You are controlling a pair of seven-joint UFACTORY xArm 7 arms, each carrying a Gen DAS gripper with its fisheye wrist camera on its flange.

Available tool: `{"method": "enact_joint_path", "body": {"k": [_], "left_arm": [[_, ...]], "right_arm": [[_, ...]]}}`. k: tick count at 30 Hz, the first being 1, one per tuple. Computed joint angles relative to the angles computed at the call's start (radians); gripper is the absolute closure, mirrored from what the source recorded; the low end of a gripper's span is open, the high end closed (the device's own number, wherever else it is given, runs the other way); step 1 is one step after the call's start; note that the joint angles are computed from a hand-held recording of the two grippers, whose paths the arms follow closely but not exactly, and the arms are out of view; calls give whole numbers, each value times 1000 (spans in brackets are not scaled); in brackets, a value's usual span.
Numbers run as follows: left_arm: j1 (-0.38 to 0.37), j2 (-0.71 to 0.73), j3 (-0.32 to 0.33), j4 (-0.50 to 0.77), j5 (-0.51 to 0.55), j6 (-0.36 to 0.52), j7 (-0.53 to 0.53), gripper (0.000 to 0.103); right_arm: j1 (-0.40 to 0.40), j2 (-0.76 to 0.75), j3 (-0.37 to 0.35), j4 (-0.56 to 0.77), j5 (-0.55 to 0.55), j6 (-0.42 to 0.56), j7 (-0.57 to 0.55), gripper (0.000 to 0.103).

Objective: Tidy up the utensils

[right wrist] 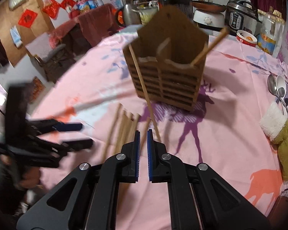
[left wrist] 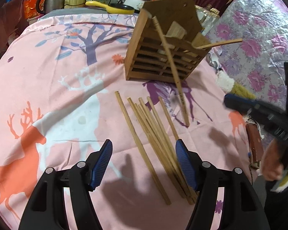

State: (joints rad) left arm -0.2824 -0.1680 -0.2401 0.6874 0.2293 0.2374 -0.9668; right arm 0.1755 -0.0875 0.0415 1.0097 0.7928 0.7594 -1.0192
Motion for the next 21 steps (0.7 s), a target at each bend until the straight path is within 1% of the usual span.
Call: {"method": "enact_joint_path", "body": {"k": [1,2,3,4,5,6,7,10,11,13,15,17,18,19,20,21], "left_arm": [[3,-5,-5,-2,9,-1,-8,34],[6,-13,-11,-6,19,-4,-20,34],[6,-19,-12,-13,19,-11,-24,33],[3,-24,-11,-21,14,-19,-24,33],[3,-29,-12,-29,11,-26,-27,33],[4,-31,-15,-35,9,-27,-29,33],[3,-31,-13,-39,3,-30,-26,33],[-9,-24,-2,-41,-30,-8,-1,33],[-9,-26,-1,-42,-33,1,2,33],[-5,-29,0,-45,-34,11,3,33],[-2,-29,2,-50,-38,6,1,33],[-3,-24,6,-52,-50,-4,4,33],[-3,-20,6,-51,-52,-6,5,33],[-4,-14,6,-48,-54,-6,8,33],[-5,-8,6,-44,-56,-5,10,33],[-8,-3,7,-41,-58,-4,14,33]], "right_arm": [[4,-26,4,-14,10,-36,-28,94],[13,-47,7,-38,25,-85,-65,88],[26,-61,7,-64,41,-134,-119,88],[35,-57,6,-83,45,-164,-145,86],[40,-43,4,-89,45,-179,-146,81],[43,-20,0,-94,50,-181,-149,72],[46,12,6,-103,42,-198,-148,69],[53,82,35,-121,49,-301,-171,69],[51,98,44,-121,53,-321,-174,69],[43,136,59,-105,55,-335,-174,69],[31,175,72,-79,32,-325,-153,68],[24,205,91,-70,11,-358,-136,68],[19,215,98,-68,2,-366,-126,73],[14,224,104,-64,-4,-370,-109,87],[3,223,108,-62,-3,-357,-97,94],[-10,208,114,-66,17,-339,-105,96]]}}
